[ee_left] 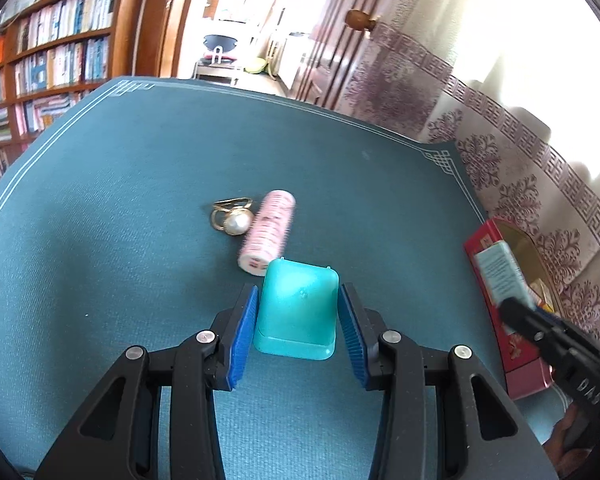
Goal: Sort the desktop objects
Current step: 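Carry the teal case and barcode box into the pink tin and release both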
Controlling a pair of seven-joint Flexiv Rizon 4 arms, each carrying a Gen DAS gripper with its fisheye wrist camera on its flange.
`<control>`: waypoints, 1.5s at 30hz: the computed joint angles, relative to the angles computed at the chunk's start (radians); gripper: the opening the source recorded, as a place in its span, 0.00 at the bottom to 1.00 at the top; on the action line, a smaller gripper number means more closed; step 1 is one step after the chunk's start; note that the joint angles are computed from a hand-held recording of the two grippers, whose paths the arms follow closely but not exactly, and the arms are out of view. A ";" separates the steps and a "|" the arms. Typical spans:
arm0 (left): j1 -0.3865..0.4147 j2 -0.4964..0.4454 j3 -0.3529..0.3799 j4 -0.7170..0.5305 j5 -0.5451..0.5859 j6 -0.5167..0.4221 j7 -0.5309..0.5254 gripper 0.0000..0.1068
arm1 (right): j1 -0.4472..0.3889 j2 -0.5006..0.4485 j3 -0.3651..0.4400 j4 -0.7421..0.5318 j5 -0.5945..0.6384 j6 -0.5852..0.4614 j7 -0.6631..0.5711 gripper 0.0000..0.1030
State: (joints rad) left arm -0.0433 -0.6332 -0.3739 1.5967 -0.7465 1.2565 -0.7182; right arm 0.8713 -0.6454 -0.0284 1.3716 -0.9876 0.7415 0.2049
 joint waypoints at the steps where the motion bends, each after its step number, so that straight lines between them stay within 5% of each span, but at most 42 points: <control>1: -0.001 0.005 -0.003 0.006 0.003 0.001 0.007 0.41 | 0.011 0.030 -0.007 0.040 -0.018 -0.017 0.033 0.26; 19: -0.081 0.105 -0.035 0.092 -0.036 -0.024 0.131 0.41 | -0.072 0.316 0.174 0.404 -0.155 -0.327 0.369 0.26; 34: -0.201 0.135 -0.034 0.062 -0.072 -0.071 0.196 0.41 | -0.117 0.381 0.232 0.499 -0.170 -0.384 0.424 0.26; 45: -0.276 0.093 -0.023 -0.022 0.001 -0.099 0.148 0.42 | -0.147 0.413 0.250 0.550 -0.184 -0.380 0.468 0.26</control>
